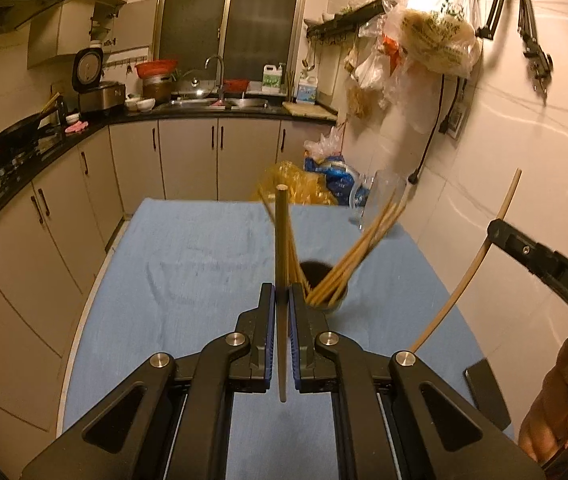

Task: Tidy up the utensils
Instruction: 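Lower the chopsticks into the holder and open both tools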

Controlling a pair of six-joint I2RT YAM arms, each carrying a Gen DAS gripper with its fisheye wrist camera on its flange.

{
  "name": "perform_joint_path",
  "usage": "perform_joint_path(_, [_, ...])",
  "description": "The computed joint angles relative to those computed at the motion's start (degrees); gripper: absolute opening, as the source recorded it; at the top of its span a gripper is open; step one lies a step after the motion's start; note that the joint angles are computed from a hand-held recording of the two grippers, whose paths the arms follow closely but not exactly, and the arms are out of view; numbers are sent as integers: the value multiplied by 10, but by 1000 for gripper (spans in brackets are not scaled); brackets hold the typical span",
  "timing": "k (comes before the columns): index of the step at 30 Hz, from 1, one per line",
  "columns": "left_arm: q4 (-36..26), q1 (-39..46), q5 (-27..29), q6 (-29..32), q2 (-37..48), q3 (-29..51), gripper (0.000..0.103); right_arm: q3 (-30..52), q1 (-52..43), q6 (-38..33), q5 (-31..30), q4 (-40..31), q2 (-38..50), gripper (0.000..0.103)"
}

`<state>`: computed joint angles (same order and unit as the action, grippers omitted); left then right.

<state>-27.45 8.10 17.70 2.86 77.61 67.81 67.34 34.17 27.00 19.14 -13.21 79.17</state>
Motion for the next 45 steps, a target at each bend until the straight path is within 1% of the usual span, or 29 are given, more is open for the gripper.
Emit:
perform_joint_path(7, [-9, -9, 1, -29, 62, 117, 6, 79, -31, -12, -5, -3, 45, 7])
perform_joint_path(10, [-7, -12, 11, -46, 93, 165, 6, 118, -42, -13, -8, -4, 70, 7])
perform_joint_path(17, [17, -30, 8, -77, 169, 225, 6, 199, -56, -18, 3, 6, 150, 7])
perform_joint_path(22, [44, -31, 21, -86, 214, 227, 6, 231, -63, -19, -7, 14, 210, 7])
perform_joint_path(27, [63, -32, 23, -77, 242, 219, 6, 233, -65, -29, -15, 25, 246, 7])
perform_joint_path(33, [71, -33, 21, -73, 260, 208, 6, 224, -62, -34, -17, 32, 263, 7])
perform_joint_path(39, [71, -30, 25, -73, 261, 203, 6, 224, -69, -26, -39, 19, 262, 8])
perform_joint_path(41, [70, -29, 27, -73, 257, 201, 7, 219, -68, -27, -36, 21, 254, 8])
perform_joint_path(42, [71, -30, 25, -73, 254, 198, 10, 215, -68, -28, -36, 22, 249, 8])
perform_joint_path(43, [73, -29, 24, -73, 250, 194, 15, 210, -66, -27, -33, 23, 244, 8])
perform_joint_path(45, [79, -25, 24, -72, 236, 178, 19, 200, -63, -27, -30, 27, 232, 9])
